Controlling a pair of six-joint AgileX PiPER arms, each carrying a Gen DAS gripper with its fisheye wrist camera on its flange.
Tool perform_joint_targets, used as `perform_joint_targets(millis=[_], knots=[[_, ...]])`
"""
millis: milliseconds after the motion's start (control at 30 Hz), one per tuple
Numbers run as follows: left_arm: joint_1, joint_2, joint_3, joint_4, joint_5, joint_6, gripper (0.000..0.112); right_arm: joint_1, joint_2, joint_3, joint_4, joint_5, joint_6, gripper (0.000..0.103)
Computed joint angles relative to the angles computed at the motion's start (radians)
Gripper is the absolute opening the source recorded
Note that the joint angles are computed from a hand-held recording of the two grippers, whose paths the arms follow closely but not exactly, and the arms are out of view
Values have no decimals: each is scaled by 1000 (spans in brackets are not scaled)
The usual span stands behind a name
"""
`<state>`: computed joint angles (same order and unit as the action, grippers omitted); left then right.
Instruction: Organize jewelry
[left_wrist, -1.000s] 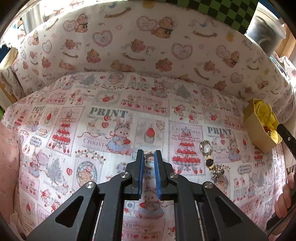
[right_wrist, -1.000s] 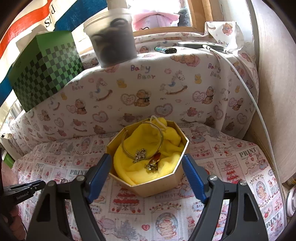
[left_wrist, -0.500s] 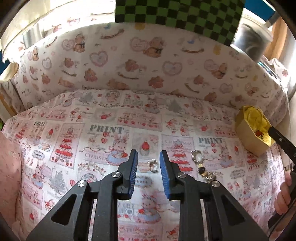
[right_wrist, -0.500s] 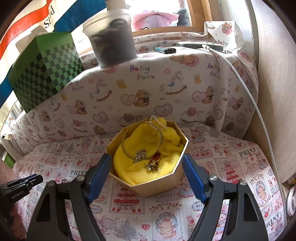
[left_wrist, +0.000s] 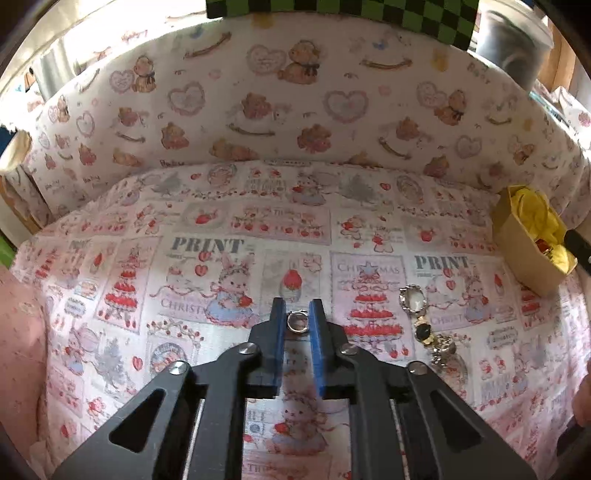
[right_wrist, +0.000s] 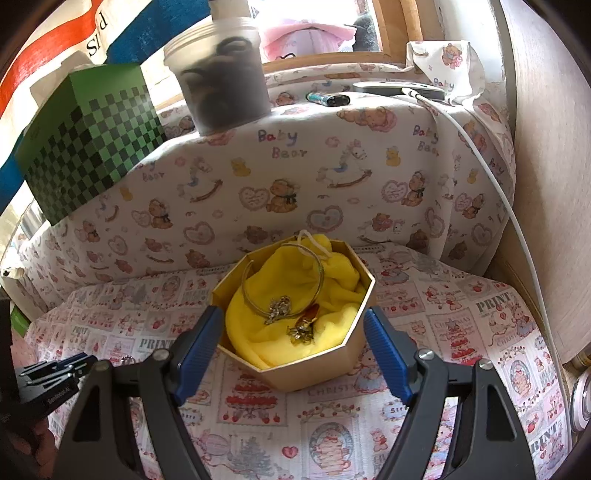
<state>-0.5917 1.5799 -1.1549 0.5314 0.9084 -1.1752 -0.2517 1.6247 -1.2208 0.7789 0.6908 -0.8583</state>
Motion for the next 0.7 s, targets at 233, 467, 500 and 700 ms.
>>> perform_joint_targets(millis=[233, 467, 500, 700], knots=[[39, -86, 89, 52, -52, -109, 11, -7, -55, 37, 90, 73, -135, 76], [-54, -95, 95, 222, 36, -290, 11, 66, -83, 73, 75, 289, -210, 50], [-61, -106, 103, 233, 32, -312, 11, 101, -84, 79, 32, 262, -170, 43], [-15, -149, 136, 205, -38, -299, 11, 226, -5, -32, -132, 326, 109, 28]])
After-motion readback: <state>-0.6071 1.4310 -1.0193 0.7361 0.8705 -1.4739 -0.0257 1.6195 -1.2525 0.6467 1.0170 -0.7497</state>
